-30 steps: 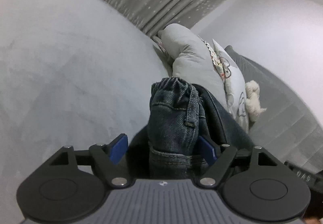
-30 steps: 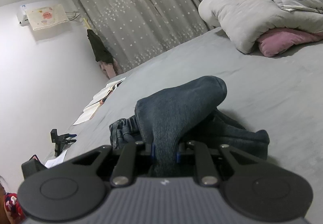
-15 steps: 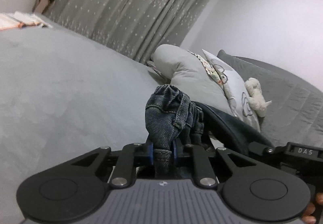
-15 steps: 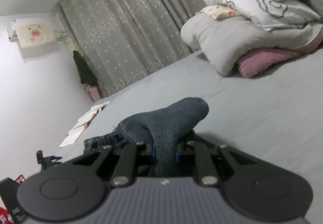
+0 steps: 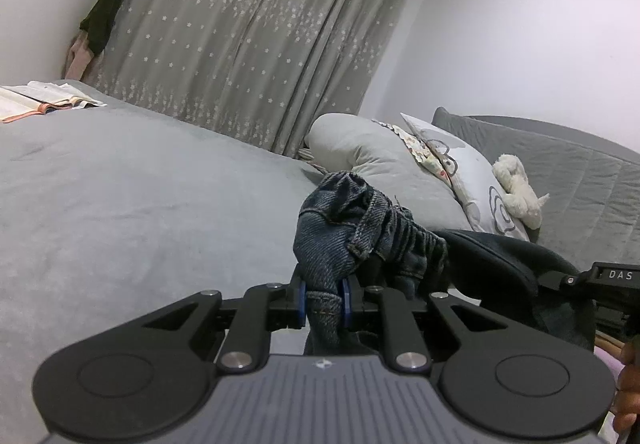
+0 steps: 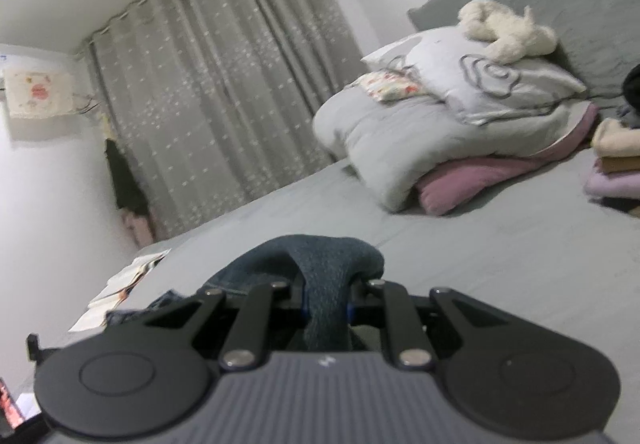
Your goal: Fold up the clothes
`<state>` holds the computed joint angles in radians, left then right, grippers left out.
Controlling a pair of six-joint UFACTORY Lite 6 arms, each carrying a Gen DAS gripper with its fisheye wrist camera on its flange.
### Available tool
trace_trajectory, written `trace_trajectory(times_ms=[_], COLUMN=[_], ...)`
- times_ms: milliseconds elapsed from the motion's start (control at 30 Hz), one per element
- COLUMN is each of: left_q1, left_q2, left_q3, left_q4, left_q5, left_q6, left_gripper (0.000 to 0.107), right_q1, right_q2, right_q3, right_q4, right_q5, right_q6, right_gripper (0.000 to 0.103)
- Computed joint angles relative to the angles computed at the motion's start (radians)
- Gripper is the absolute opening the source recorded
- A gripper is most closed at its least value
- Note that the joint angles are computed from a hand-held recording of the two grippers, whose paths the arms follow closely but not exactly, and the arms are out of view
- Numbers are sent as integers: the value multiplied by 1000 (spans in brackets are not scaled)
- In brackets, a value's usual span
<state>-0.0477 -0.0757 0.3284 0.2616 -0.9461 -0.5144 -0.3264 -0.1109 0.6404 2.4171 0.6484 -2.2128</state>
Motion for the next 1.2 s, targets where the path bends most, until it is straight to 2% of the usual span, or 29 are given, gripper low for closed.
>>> trace_trajectory(times_ms=[200,367,433,500,600,733,833,933,1067,1200], left_q1=[-26,25,72,78,123,103,96,114,127,168], left_q2=[-32,-39,-39,-48,-57,-86,-130,-193,-251,-273], left_q3=[-12,-1,10,16,32,36,42,41,34,33], left_q4=[-73,-100,-88,-135,-101,-159,-177,-135,-95,71], left_q5=[0,29,42,63,107,171,253,367,500,614], left_q6=[61,31,5,37,-3,57,81,72,76,-60], left_gripper=[15,14,14,14,14,14,14,14,15,16], right_q1=[6,3,-24,-41,-66,-79,-117,-169,-218,-236], right_q2=[-42,-60,-62,-67,-73,-102,-91,-97,-108,-160], right_q3=[-38,-46,-35,-34,-31,-46,-18,-18,-33,-89], right_q4=[137,237,215,159,72,-47,-254,-466,-655,-799], right_q5=[-10,-46,-74,-84,-96,-114,-108,-78,-38,-19], right_q6=[-135,-202,-163,-122,-58,-11,137,289,400,486], right_gripper=[13,13,13,13,13,13,13,13,13,13])
